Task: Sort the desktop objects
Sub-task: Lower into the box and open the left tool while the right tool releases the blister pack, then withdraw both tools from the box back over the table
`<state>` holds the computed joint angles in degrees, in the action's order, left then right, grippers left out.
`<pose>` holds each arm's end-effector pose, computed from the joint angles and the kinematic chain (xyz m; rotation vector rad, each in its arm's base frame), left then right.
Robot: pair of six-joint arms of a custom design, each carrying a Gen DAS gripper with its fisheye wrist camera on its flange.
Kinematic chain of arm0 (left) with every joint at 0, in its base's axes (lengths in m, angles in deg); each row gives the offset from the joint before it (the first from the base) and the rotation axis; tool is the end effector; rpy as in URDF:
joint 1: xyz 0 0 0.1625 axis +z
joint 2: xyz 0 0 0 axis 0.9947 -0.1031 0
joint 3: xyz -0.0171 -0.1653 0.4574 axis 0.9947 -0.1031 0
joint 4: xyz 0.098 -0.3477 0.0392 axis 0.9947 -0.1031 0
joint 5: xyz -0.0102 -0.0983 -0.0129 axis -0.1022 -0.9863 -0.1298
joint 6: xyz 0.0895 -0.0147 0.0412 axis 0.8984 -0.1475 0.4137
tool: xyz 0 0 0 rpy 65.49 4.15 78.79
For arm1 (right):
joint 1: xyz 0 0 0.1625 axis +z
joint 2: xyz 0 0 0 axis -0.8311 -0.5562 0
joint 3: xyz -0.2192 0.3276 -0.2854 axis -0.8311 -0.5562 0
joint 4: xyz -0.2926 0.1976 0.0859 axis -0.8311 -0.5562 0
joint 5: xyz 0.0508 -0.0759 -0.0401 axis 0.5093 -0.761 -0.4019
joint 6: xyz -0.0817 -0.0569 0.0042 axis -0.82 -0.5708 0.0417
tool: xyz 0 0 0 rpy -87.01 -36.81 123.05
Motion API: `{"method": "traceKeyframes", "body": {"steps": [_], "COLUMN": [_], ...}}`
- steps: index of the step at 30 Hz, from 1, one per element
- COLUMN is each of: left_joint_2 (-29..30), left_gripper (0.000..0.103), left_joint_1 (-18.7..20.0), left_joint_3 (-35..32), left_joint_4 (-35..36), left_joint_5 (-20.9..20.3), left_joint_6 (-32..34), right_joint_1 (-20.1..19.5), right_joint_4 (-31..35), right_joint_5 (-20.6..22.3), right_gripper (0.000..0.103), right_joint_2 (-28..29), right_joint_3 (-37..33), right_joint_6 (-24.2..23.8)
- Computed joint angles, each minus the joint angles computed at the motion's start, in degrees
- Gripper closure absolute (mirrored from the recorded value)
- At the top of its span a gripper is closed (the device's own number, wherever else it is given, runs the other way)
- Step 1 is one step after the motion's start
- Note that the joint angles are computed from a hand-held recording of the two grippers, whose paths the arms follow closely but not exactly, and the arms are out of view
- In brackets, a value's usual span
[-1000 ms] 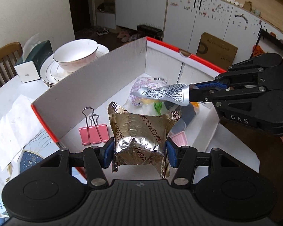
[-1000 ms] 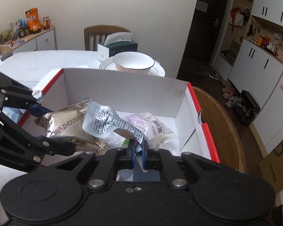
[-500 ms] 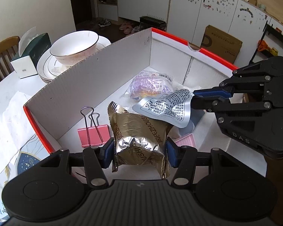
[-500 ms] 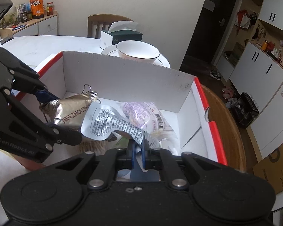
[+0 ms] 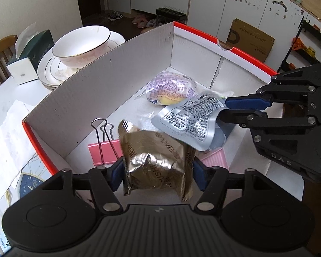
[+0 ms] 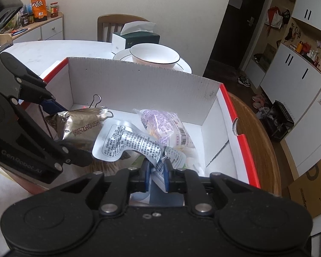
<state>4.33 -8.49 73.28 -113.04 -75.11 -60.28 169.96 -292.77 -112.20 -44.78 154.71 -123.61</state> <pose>0.0824 -0.4699 0.2655 0.4391 2.3535 -0.5745 0.3171 -0.4939 -0.1354 1.3842 -2.1917 0.4848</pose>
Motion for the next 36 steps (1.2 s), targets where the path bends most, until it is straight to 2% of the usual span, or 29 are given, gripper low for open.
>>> {"method": "traceKeyframes", "body": {"steps": [3, 7, 11, 15, 23, 36], "left_joint_2": [-0.42, -1.37, -2.75, -4.22, -6.61, -11.56], "left_gripper": [0.036, 0.026, 0.026, 0.026, 0.026, 0.026], "left_joint_1": [-0.24, -0.72, -1.47, -1.85, -2.64, -2.92], "left_joint_3": [0.34, 1.16, 2.24, 3.51, 7.01, 12.06], "left_joint_4": [0.67, -0.37, -0.94, -2.93, -8.28, -13.57], "left_joint_5": [0.23, -0.38, -1.04, -2.54, -4.41, -5.67], "left_joint_6": [-0.32, -0.08, 0.1, 0.25, 0.41, 2.23], "right_joint_1": [0.09, 0.24, 0.48, 0.6, 1.65, 4.64], "right_joint_4": [0.01, 0.61, 0.71, 0.86, 0.27, -2.08], "right_joint_5": [-0.1, -0.34, -0.45, 0.2, 1.0, 1.38], "right_gripper": [0.084, 0.081, 0.077, 0.064, 0.059, 0.045], "right_joint_2": [-0.21, -0.72, -1.39, -2.23, -2.76, -2.79], "right_joint_3": [0.21, 0.6, 1.35, 2.5, 4.09, 6.18], "right_joint_6": [0.24, 0.68, 1.05, 1.53, 4.05, 9.04]}}
